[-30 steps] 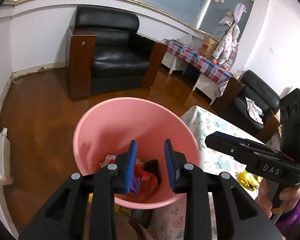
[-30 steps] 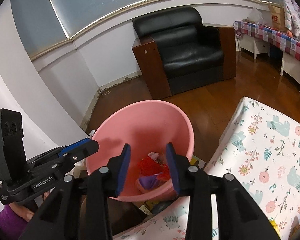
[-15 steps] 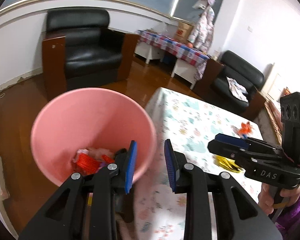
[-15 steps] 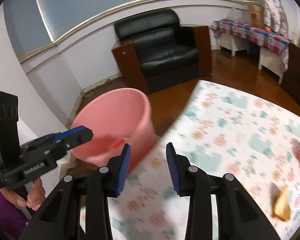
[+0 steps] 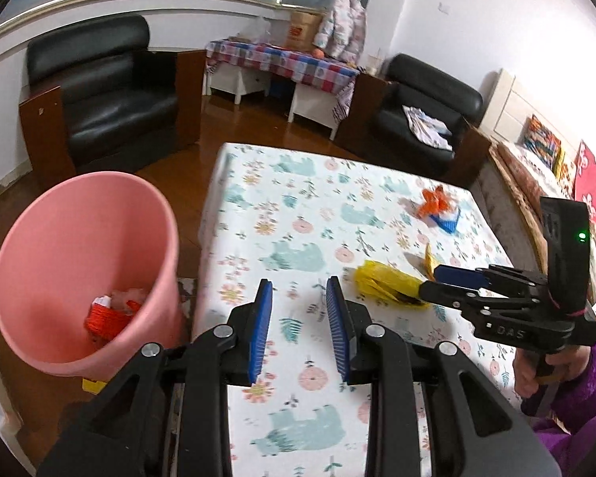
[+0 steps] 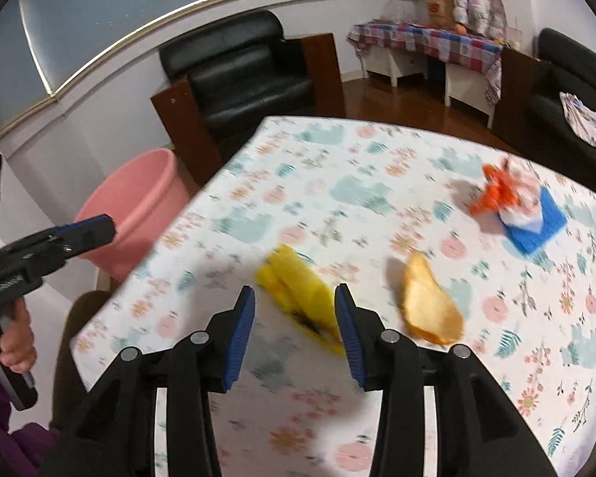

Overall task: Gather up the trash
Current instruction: 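Move both open grippers back over the yellow bag and chip, then grasp the potato chip with the left gripper while the right gripper grasps the yellow bag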

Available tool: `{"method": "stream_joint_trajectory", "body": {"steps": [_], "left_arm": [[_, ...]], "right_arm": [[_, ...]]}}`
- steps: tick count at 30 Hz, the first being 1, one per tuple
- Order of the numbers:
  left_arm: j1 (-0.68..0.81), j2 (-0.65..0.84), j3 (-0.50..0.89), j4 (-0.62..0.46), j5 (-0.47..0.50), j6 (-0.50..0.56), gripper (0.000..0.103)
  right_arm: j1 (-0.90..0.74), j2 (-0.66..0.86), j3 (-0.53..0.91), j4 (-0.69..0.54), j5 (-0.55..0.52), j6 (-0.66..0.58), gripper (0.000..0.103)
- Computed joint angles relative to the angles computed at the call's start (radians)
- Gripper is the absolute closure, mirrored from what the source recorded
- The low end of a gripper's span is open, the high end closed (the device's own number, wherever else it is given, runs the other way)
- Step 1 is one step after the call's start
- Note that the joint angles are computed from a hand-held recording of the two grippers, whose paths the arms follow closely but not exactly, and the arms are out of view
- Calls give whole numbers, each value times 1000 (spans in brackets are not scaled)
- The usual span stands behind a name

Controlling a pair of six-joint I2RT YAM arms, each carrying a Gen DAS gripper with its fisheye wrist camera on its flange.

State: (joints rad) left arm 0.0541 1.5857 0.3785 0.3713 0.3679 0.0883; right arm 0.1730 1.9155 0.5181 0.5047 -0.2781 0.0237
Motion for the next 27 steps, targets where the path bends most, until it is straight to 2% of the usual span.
{"method": "stream_joint_trajectory", "body": {"steps": [10,12,14,15,16,21,27], "left_arm": [[-115,25,25,-9,-84,-43,75],[-137,36,37,-12,-97,-50,75],[-155,41,43,-14,-105,-54,75],[-162,45,51,-18,-107,-54,75],[-171,48,55,-17,-110,-56,75],[-219,75,88,-18,-105,-74,75],[-305,138,146,-17,-110,-86,75]], "right_arm": [[33,121,80,-6,54,-63,63],[31,132,78,1,53,-66,80],[20,127,59,23,41,-63,87],[9,116,45,34,25,-60,95],[-1,104,34,38,12,-59,96],[-91,-34,-67,81,-80,-36,97],[-258,-215,-146,63,-128,-14,97]]}}
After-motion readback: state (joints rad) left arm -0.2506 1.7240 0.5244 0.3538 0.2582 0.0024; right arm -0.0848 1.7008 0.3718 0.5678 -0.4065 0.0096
